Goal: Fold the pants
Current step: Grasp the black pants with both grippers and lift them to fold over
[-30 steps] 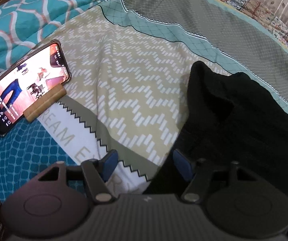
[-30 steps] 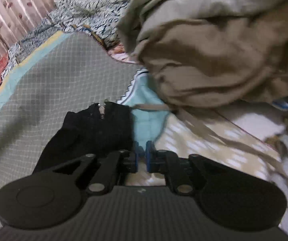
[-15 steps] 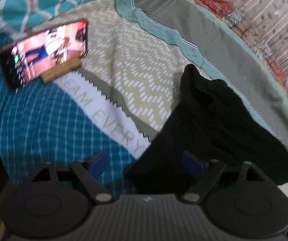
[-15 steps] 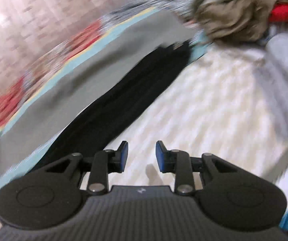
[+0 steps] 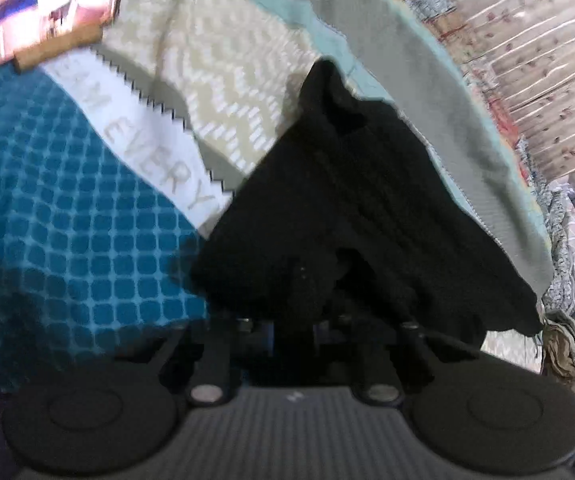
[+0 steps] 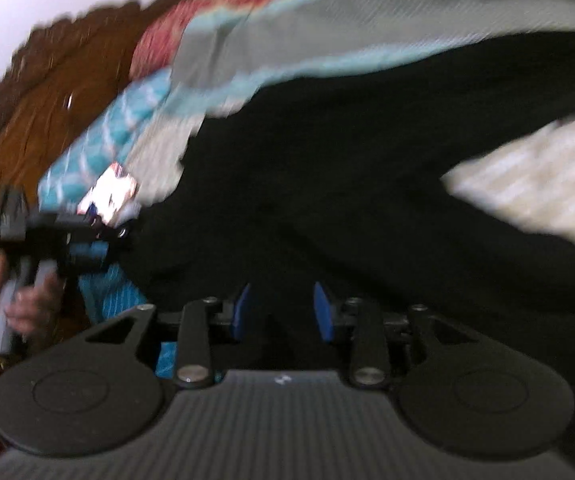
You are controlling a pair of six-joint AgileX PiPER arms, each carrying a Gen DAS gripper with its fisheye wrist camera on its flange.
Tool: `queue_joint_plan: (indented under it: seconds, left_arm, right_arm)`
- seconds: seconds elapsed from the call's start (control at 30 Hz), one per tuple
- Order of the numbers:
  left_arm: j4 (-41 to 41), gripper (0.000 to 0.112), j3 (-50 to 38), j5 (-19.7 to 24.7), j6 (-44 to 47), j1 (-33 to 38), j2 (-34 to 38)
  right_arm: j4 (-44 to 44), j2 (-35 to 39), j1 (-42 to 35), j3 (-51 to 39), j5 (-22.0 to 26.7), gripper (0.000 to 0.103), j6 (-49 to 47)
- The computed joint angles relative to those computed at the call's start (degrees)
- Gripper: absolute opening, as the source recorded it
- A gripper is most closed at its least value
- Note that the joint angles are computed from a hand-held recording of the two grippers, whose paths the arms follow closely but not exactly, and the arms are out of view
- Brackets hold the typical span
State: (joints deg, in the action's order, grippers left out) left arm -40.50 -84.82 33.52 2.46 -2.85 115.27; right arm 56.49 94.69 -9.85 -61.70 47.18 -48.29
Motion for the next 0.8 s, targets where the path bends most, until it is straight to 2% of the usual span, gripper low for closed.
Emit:
queue_joint_plan:
  seconds: [0.07, 0.13, 0.2, 0.27, 0.37, 0.43, 0.5, 0.57, 0.63, 0.7, 0.73, 0.8]
  left_arm:
    - [-1.55, 0.011, 6.39, -4.58, 4.13, 0.59, -5.93]
    - [-3.56, 0.011, 13.00, -7.78, 7.83, 2.36, -11.84]
    - [1.85, 0.011, 15.34, -6.86, 2.69, 3.81, -13.08]
    - [8.71, 0.012, 15.53, -4.82, -5.00, 3.63, -10.73]
    - [15.30, 0.027, 16.88, -5.13, -10.59, 1.50, -10.25]
    - [17.38, 0.059, 18.24, -5.86, -11.32, 2.08, -13.83]
    - [12.08, 0.059, 19.07, -7.28, -3.85, 3.70, -16.97]
    - [11.21, 0.059, 15.55, -6.24, -1.01, 3.66, -16.93]
    - [19.04, 0.059, 9.09, -6.16, -4.90, 0.78, -13.92]
    - [24.96, 0.059, 1.55, -3.13, -7.63, -1.02, -10.01]
    - [24.64, 0.059, -1.86, -0.85, -6.99, -1.22, -8.46]
    - [23.84, 0.059, -3.75, 0.86, -4.12, -1.49, -7.86]
  right_arm:
    - [-1.10, 1.34, 2.56, -1.36, 2.82, 0.037, 2.79]
    - [-0.42, 0.68, 3.85, -0.85, 5.18, 0.037, 1.53]
    - [-1.21, 2.04, 5.21, -2.52, 7.25, 0.037, 2.23]
    - [-2.53, 4.26, 5.04, -4.88, 9.08, 0.037, 4.95]
    - [-1.88, 6.56, 4.62, -6.45, 10.21, 0.037, 8.49]
    - [-1.64, 4.72, 3.55, -5.61, 10.11, 0.037, 7.97]
    - [-0.61, 2.89, 2.03, -4.26, 9.47, 0.038, 6.93]
    - [1.08, 1.99, 0.34, -2.97, 8.19, 0.038, 6.38]
    - [1.99, 2.53, -1.49, -3.32, 6.99, 0.038, 8.08]
    - [1.65, 3.58, -1.77, -3.06, 5.09, 0.038, 10.79]
    - [1.40, 3.95, -1.65, -2.81, 4.40, 0.038, 12.00]
    - [2.23, 4.03, -1.52, -1.94, 4.18, 0.038, 12.03]
